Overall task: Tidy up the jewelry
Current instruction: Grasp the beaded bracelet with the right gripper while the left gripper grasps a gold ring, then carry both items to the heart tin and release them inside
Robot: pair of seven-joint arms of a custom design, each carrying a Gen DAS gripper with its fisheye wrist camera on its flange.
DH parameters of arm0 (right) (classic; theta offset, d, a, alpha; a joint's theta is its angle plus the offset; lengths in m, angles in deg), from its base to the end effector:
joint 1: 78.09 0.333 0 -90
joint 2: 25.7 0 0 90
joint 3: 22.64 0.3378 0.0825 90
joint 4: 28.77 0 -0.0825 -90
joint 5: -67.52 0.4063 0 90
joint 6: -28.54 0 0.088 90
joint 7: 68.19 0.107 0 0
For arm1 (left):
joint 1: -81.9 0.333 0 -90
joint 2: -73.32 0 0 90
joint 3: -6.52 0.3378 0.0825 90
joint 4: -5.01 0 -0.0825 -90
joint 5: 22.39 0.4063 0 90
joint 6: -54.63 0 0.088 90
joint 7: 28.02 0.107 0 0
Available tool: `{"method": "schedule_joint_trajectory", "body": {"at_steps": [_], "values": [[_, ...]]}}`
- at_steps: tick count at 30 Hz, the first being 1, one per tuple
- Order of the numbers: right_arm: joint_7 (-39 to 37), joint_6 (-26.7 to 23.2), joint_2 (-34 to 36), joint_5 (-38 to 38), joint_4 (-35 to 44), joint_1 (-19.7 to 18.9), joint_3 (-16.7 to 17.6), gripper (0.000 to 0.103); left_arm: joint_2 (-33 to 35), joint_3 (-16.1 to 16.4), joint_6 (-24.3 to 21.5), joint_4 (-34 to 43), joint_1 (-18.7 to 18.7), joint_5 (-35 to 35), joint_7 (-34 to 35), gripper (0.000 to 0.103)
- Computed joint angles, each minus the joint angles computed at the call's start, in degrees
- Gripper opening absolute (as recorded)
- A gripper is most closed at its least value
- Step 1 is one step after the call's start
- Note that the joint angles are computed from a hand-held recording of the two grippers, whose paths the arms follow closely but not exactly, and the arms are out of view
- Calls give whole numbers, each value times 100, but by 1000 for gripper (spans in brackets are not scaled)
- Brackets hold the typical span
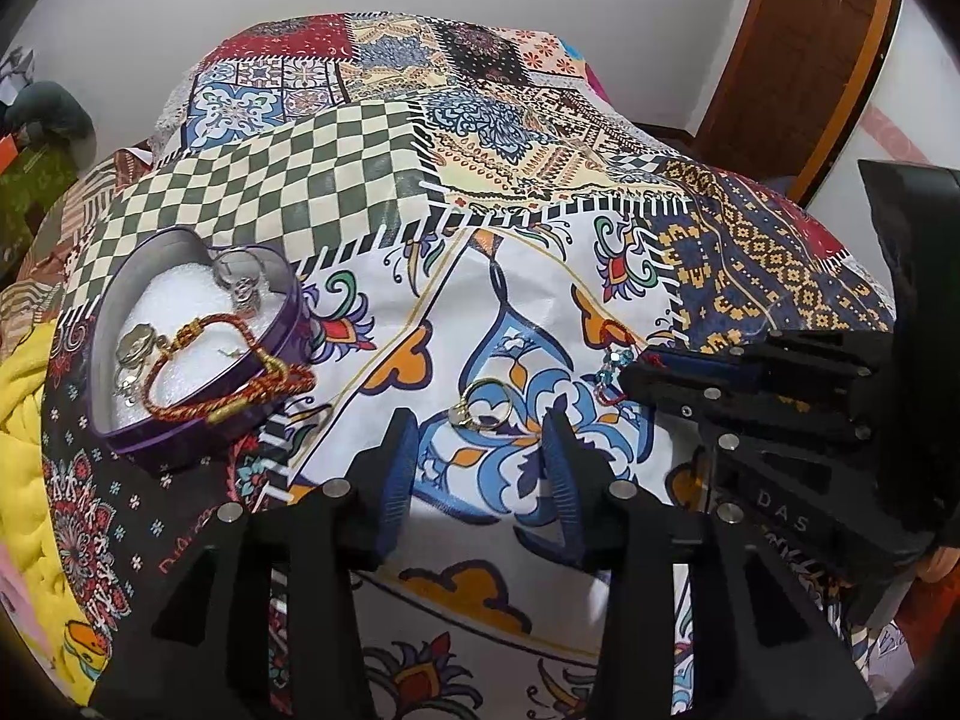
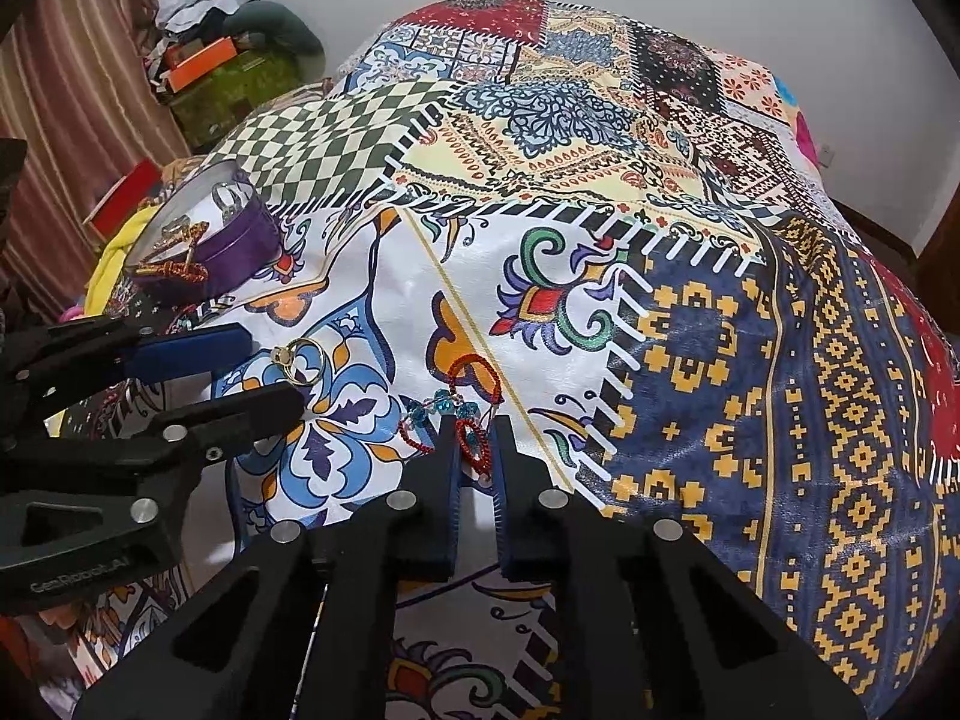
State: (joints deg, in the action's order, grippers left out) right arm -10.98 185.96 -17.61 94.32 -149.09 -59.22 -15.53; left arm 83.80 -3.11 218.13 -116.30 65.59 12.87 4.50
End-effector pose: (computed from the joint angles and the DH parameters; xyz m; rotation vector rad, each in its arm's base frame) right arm 0.5706 0.2555 0.4141 -2.3024 1.1677 -0.2242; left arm 0.5498 -0.2983 0.3913 -1.9383 1.9026 -0.7305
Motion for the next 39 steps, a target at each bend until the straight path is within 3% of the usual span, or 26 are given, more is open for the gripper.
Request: {"method": "schedule_joint_trajectory", "body": {"at_steps": [10, 14, 23, 32, 39], "values": [[-278, 91, -61, 540, -17, -90, 50, 8, 292, -31, -179, 342, 9, -393, 528, 42], [-374, 47, -81, 764, 15, -113, 46, 8, 318, 36, -272, 394, -63, -245, 419, 25], [-401, 163, -253, 951, -54, -97, 1, 8, 252, 13, -150, 321, -60, -280, 543, 24], [-470, 319, -523, 1057, -98, -43, -19, 8, -372, 171, 3, -77, -136, 793, -645, 24], [-859, 432, -703, 1500, -23, 97, 20, 8, -965, 13, 44, -385, 187, 1845, -1679, 24]]}}
